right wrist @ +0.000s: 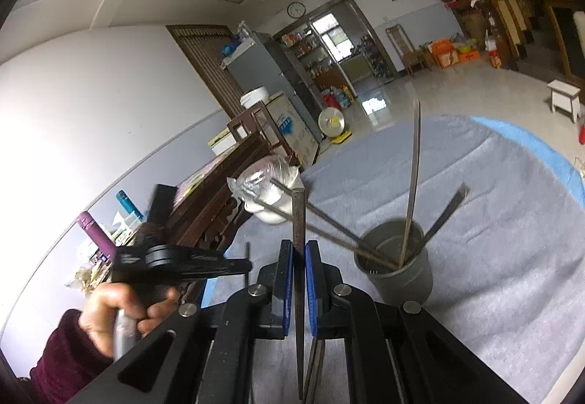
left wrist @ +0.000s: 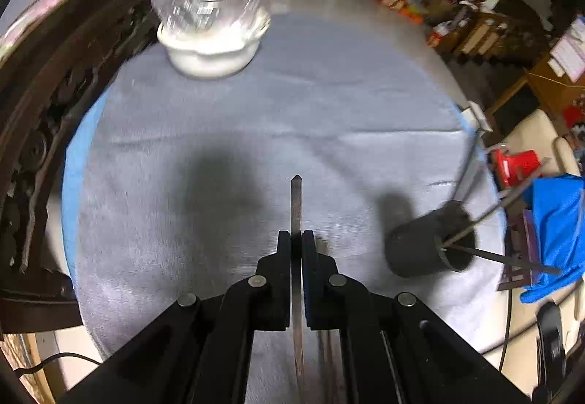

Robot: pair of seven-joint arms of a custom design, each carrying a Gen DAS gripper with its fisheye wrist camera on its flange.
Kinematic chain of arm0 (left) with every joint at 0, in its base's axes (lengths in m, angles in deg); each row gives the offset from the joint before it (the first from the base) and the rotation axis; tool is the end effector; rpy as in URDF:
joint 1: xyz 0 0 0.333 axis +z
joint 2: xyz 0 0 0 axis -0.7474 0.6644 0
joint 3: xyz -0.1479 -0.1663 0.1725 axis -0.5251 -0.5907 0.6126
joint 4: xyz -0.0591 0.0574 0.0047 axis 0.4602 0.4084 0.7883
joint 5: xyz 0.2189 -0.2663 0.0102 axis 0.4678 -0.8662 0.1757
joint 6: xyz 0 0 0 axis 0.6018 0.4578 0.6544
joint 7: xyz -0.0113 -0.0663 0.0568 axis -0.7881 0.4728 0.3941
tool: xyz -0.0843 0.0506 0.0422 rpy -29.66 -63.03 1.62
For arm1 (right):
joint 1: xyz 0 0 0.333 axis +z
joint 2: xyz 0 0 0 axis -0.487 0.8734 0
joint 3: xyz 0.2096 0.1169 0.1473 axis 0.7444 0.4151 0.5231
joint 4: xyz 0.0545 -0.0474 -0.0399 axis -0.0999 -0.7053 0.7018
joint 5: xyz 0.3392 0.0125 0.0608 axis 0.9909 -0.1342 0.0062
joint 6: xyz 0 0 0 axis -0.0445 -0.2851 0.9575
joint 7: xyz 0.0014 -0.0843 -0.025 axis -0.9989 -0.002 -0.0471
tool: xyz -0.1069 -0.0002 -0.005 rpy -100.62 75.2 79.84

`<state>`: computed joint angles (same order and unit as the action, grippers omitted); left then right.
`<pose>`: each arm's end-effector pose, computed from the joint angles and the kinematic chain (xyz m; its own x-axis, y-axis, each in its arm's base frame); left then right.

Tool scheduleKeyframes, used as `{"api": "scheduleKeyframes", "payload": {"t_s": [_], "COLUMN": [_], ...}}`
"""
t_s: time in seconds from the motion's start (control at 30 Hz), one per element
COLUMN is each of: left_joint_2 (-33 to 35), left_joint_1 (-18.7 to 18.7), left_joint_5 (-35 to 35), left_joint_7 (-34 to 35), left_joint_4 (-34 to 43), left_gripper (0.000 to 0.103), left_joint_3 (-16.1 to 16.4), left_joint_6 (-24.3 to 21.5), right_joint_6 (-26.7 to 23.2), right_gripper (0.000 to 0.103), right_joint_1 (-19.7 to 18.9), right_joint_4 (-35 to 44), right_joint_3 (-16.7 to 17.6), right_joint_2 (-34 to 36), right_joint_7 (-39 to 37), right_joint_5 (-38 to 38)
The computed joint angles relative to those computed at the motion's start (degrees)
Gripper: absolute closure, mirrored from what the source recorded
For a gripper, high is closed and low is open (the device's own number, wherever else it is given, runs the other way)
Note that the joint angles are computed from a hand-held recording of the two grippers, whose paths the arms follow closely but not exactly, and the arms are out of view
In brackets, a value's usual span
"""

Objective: Organize utensils
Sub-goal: 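Lower both chopsticks tip-first into the grey cup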

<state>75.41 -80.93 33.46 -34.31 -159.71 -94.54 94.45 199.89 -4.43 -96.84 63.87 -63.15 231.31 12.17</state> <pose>0.4979 -0.4169 0.4353 0.1426 -0.9635 0.2267 -0.8781 -0.2288 -0.4202 0.3720 0.2880 0.4622 0.3128 -0.7285 -0.6094 -0.6425 0.3103 -0.7007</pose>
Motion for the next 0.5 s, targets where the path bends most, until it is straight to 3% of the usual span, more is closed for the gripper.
{"api": "scheduleKeyframes", "payload": {"t_s": [0.2, 0.3, 0.5], "left_joint_2": [-5.3, -7.2, -8.2], "left_joint_1": [-0.6, -0.6, -2.8], "left_joint_5": [3.3, 5.4, 16.5], "left_joint_7": [-0.5, -1.4, -8.3], "left_joint_4": [-3.2, -3.7, -1.2], "left_gripper": [0.098, 0.098, 0.098], "left_joint_3": [-0.7, -1.2, -0.5], "left_joint_6": [3.7, 5.3, 7.0], "right_joint_6": [-1.9, -3.4, -5.2], "right_gripper": [0.095, 0.095, 0.095], "right_joint_1": [-1.4, -3.3, -7.1], "right_joint_4": [0.8, 2.1, 5.5], "right_joint_3": [2.4, 5.5, 9.8], "right_joint_2": [-2.3, -3.2, -4.0], "right_joint_7": [-7.7, -15.4, -26.3], "right_joint_5": [7.1, 14.4, 24.9]}}
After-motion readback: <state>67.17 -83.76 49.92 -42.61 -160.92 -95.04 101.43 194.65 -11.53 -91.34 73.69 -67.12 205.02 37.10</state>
